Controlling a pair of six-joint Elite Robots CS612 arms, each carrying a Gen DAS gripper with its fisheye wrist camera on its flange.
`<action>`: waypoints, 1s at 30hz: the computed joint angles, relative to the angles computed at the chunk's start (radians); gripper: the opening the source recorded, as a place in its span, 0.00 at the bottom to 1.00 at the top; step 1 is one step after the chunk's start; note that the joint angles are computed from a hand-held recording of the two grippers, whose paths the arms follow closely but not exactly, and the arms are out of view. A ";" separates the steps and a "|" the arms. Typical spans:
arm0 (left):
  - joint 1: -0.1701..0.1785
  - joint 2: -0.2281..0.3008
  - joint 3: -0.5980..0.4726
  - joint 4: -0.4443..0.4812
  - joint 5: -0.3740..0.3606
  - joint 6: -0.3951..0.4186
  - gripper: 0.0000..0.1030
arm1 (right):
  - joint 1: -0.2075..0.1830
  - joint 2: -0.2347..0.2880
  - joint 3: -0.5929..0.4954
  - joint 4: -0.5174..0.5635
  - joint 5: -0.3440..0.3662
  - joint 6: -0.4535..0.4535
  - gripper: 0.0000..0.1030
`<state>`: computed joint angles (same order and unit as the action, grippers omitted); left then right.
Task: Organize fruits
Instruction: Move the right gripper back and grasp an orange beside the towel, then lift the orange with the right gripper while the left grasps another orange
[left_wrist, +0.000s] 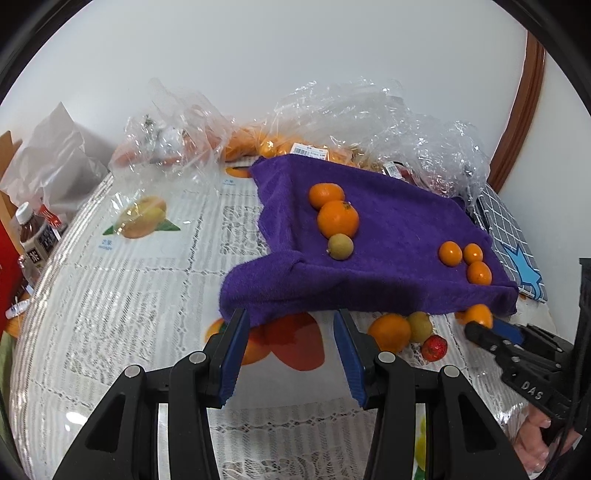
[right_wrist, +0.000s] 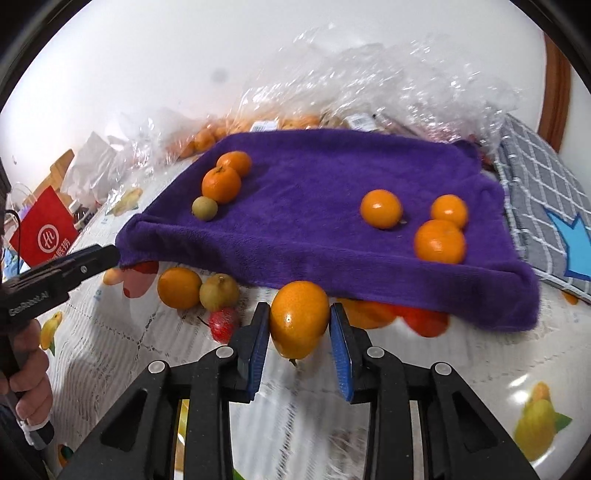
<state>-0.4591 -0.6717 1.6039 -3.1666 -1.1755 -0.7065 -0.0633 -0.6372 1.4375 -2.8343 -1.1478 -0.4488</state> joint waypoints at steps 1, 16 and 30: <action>0.000 0.002 -0.003 0.000 -0.009 -0.004 0.43 | -0.005 -0.003 0.006 -0.011 -0.002 0.001 0.31; -0.008 0.031 -0.041 -0.017 -0.098 0.015 0.44 | -0.047 -0.005 0.032 -0.065 -0.035 0.005 0.31; -0.014 0.070 -0.107 0.022 -0.151 0.044 0.44 | -0.060 -0.002 0.029 -0.052 0.022 0.024 0.31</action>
<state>-0.4728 -0.6015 1.4969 -3.1445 -1.3266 -0.6629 -0.1237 -0.6389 1.4670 -2.8865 -1.1259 -0.4244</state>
